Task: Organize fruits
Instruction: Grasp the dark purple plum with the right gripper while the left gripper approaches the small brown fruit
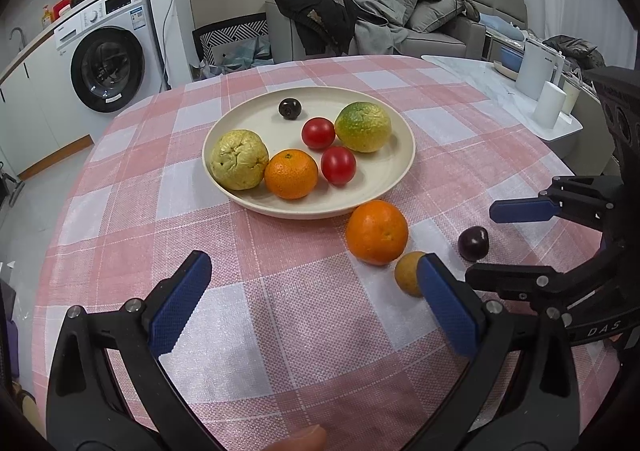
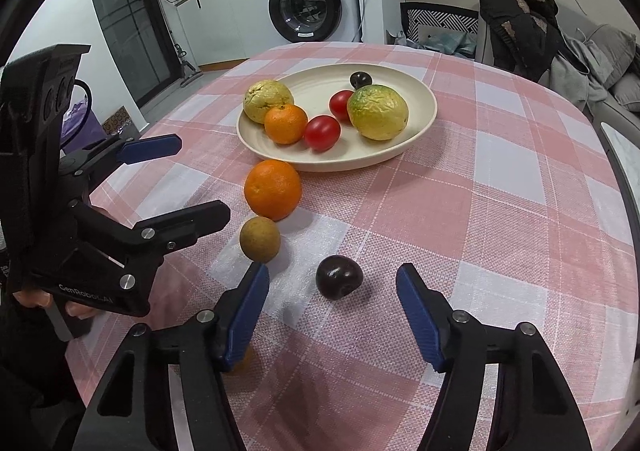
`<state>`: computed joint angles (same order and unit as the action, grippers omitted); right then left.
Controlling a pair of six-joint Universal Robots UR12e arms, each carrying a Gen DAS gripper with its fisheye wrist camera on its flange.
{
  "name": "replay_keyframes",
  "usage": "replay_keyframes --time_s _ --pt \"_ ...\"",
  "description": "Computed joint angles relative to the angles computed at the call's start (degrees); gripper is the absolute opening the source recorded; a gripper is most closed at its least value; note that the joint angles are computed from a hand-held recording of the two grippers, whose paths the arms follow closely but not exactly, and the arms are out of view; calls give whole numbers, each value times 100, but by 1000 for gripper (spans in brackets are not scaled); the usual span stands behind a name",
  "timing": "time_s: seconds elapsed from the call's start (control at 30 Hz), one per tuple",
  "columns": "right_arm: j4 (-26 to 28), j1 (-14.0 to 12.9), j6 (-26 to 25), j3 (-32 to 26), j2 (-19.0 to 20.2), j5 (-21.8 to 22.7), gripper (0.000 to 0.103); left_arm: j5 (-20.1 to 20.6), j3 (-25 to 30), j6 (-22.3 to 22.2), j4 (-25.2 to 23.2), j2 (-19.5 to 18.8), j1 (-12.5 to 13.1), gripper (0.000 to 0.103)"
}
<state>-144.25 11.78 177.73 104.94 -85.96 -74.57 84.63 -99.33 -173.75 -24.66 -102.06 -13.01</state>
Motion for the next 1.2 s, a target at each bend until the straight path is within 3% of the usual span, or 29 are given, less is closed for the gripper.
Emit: replay_keyframes --time_s 0.5,0.63,0.97,1.2 --pt "65 26 -29 -7 50 -90 41 -92 26 25 -144 -22 -21 102" --pt "31 42 -19 -1 53 -179 26 -126 37 21 -189 -34 -28 102" --pt "-405 -8 140 88 -16 -243 25 -475 111 -143 -523 -72 -2 102" --pt "-439 -33 220 84 -15 -260 25 -623 196 -298 -847 -138 -41 101"
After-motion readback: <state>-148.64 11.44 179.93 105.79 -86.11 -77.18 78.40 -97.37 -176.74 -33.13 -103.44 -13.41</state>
